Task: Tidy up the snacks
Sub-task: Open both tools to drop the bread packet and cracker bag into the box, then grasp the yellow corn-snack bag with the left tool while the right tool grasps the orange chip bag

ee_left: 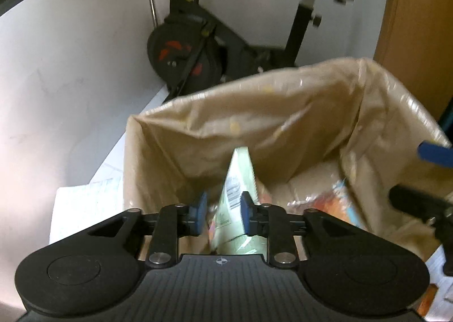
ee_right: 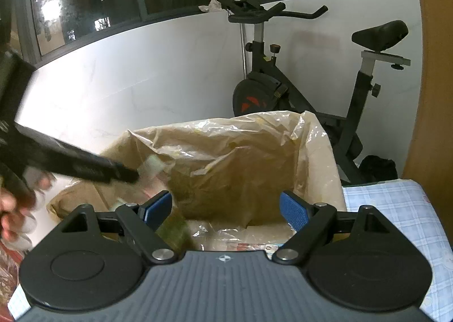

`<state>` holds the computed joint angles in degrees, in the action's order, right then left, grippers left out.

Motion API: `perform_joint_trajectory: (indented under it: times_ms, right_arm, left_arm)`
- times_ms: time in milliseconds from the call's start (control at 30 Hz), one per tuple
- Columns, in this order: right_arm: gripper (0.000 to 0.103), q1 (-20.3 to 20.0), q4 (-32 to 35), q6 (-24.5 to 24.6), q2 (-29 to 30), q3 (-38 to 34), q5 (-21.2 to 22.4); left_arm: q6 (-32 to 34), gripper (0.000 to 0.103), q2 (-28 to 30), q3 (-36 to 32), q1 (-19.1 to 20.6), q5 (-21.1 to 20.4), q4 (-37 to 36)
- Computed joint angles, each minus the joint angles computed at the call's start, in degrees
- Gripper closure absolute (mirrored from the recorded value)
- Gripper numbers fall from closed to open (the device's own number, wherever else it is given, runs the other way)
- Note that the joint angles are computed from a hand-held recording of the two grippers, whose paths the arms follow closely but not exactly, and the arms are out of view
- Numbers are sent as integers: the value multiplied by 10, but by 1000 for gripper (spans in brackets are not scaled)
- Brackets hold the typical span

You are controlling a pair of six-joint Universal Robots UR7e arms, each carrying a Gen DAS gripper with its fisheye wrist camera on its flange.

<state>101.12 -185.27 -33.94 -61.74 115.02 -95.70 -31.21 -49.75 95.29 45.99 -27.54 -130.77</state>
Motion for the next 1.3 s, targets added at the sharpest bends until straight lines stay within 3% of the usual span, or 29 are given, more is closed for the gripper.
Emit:
perform_joint_trajectory:
  times_ms: [67, 300, 500, 667, 900, 1033, 1300]
  right_arm:
    - [17, 0, 1, 1, -1, 0, -5]
    - [17, 2, -9, -7, -15, 12, -4]
    - [17, 4, -33, -32, -52, 59, 19]
    - [17, -5, -53, -53, -93, 110, 48]
    - [17, -32, -61, -55, -131, 169, 51]
    - [17, -51, -72, -82, -137, 204, 25]
    - [17, -75, -89, -133, -107, 240, -54]
  left_arm:
    - [3, 40, -2, 10, -4, 10, -19]
    - [102, 34, -39, 100, -46, 47, -217]
    - [98, 24, -96, 204, -96, 70, -328]
    - [42, 14, -146, 295, -139, 99, -344]
    - [-192, 12, -204, 395, -172, 114, -213]
    - [-279, 12, -197, 419, -166, 107, -193]
    - [-344, 12, -160, 441, -151, 74, -229]
